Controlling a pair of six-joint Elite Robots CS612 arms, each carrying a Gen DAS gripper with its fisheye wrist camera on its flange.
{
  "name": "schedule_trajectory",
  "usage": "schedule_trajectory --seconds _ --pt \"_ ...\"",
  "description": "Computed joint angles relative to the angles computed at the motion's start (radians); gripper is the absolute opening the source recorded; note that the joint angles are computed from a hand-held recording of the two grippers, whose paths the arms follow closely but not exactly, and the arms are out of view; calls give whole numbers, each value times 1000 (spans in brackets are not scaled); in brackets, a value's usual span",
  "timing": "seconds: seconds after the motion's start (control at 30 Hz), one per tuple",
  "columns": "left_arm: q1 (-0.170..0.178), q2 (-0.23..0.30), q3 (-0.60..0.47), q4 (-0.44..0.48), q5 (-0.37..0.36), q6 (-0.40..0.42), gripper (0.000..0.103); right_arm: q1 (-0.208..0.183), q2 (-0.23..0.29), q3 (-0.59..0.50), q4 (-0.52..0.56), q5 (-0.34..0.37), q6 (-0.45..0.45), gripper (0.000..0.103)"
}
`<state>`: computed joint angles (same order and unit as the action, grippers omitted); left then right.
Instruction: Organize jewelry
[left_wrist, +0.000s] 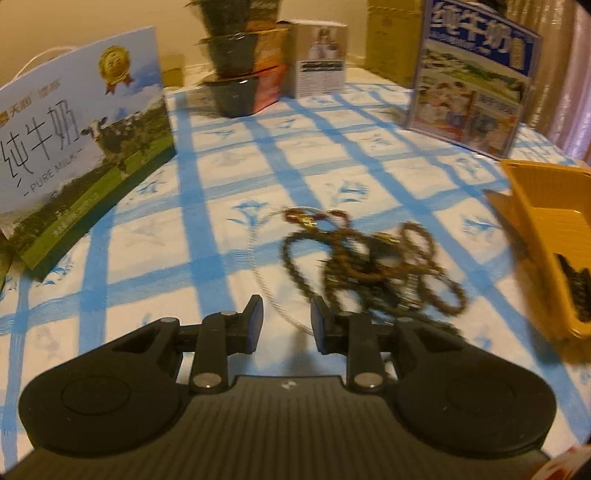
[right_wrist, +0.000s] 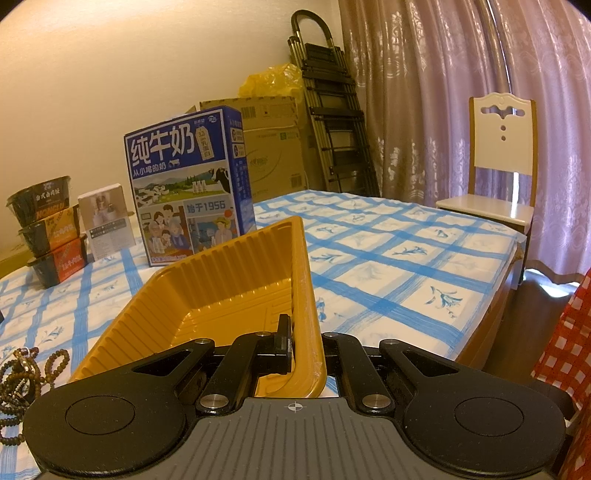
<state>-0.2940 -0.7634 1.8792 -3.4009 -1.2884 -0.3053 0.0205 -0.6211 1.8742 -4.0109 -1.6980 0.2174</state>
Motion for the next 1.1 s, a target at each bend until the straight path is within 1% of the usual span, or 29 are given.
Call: schedule_trajectory --seconds 0.13,0.27,0.3,0.4,0.5,0.63,0.7,0.87,0.97,1.1 --pt "31 21 -46 50 -21 -31 22 0 0 0 0 0 0 5" --pt "50 37 -84 84 -48 -42 22 0 0 0 0 0 -1 5" --pt "52 41 -91 90 -51 -35 20 0 0 0 0 -1 -2 5" --pt "55 50 -115 135 -58 -12 11 0 0 0 0 0 -2 5" --pt "47 62 -125 130 -32 30 2 0 0 0 2 -1 0 5" --pt "49 58 -121 120 -32 42 1 -1 0 -1 5 0 -1 5" --pt "50 45 -106 94 -22 44 1 -1 1 -1 3 0 0 5" --pt "52 -14 -46 -30 20 64 1 -1 1 -1 5 -1 0 5" --pt "54 -48 -23 -104 48 90 1 -1 1 -1 4 0 1 5" --pt "49 -83 -4 -171 67 132 1 -1 1 -1 5 -1 -1 5"
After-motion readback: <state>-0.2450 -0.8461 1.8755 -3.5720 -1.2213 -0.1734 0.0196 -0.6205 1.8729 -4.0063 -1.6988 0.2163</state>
